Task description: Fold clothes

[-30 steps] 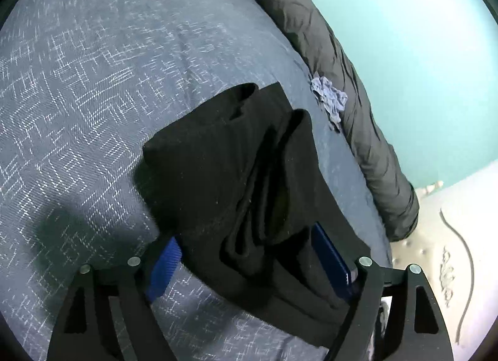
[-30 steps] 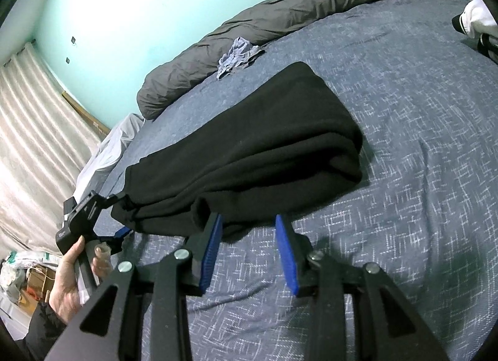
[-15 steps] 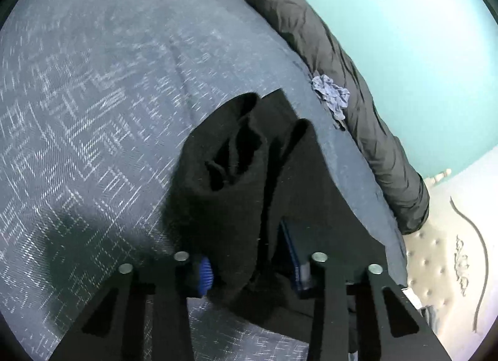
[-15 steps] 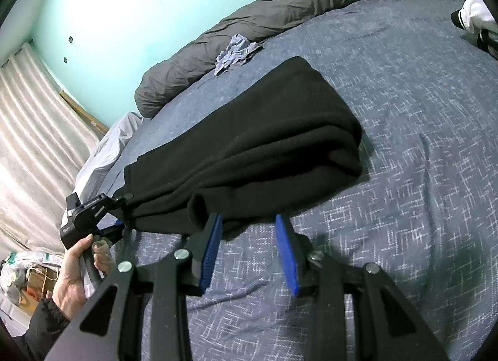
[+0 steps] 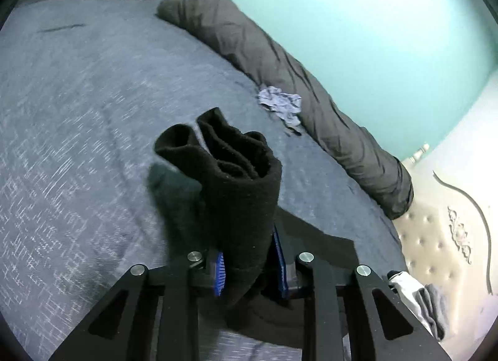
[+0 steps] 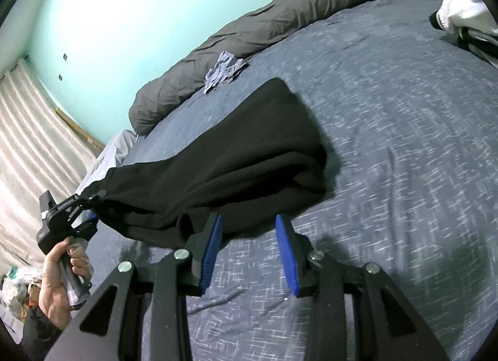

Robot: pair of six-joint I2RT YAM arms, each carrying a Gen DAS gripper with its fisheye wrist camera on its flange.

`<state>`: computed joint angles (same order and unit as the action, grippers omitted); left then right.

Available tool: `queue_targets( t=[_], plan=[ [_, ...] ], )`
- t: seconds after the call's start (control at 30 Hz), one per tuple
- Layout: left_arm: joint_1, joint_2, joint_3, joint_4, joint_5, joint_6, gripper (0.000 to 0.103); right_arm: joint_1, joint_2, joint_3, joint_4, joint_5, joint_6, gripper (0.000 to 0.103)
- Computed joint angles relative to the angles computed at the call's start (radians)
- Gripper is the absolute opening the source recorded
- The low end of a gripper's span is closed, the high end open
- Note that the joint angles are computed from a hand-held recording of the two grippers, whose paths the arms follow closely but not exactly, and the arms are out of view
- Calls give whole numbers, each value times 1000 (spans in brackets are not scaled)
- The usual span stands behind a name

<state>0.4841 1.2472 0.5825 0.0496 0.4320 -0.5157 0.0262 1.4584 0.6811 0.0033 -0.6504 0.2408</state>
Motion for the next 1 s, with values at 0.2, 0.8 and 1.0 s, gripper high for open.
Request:
queue_targets(
  t=[0.2,0.8,1.0],
  plan=[
    [-230,-9,182,-143,-156,0,25,-74,-22,11,-24,-57,-17,36],
    [-876,642,740,-383,-529,85,27,-351,20,97,-214,-247,-141,36],
    [-861,535,699,-389,-479,72,41,-355,34,108,-214,-257,-132,36]
  ],
)
